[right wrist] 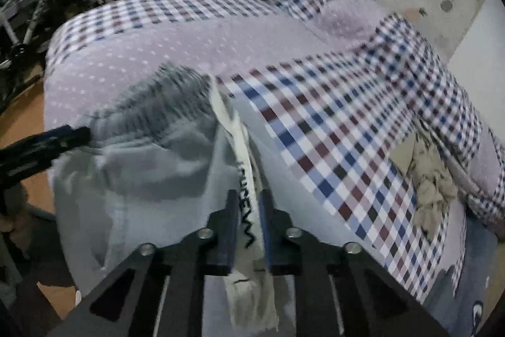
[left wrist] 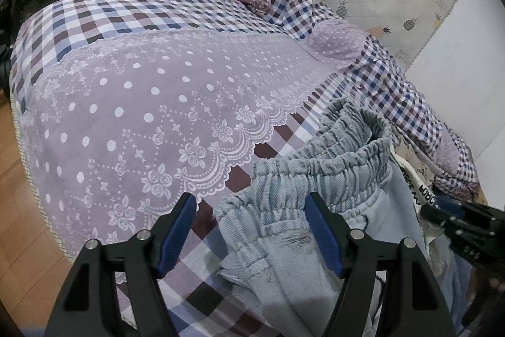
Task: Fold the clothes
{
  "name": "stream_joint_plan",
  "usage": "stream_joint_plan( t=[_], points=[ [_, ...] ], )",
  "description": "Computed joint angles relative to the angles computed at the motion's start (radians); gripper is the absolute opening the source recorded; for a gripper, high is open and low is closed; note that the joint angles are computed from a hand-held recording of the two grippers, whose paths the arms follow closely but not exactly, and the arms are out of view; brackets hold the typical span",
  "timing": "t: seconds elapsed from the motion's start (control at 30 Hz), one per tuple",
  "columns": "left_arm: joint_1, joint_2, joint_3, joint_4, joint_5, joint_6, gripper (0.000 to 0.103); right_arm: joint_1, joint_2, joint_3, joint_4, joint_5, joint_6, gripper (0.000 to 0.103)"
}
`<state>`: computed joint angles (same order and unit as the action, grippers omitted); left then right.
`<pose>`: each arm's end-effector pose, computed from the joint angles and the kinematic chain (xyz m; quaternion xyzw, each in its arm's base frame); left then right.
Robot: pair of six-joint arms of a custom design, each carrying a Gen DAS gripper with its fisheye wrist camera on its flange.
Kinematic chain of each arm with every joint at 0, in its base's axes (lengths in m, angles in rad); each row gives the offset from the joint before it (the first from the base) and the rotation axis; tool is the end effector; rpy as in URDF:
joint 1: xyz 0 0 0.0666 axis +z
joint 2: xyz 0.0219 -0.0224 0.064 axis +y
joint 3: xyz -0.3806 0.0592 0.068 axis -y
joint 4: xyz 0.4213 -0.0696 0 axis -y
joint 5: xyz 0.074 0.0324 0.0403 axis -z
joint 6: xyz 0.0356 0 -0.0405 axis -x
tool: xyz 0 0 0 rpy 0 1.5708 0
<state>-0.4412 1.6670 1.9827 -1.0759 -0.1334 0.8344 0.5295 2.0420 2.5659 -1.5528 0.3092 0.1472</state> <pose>0.5495 -0.2547 0.5583 -0.2049 0.8941 -0.1850 0.3525 0.5887 0.3315 0.5571 -0.2771 0.9117 -0.0954 0.2878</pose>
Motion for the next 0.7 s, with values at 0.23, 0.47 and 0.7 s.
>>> stream_joint_plan(
  t=[0.23, 0.47, 0.7],
  points=[
    [0.001, 0.012, 0.018, -0.005, 0.007, 0.0, 0.075, -0.023, 0.079, 0.089, -0.066, 0.021, 0.008, 0.03],
    [0.005, 0.008, 0.007, 0.013, 0.023, -0.004, 0.072, -0.033, 0.089, 0.143, -0.097, -0.031, 0.017, 0.001],
    [-0.002, 0.0, 0.014, 0.001, -0.023, -0.018, 0.071, -0.021, -0.061, -0.041, -0.075, -0.169, -0.114, 0.003]
  ],
)
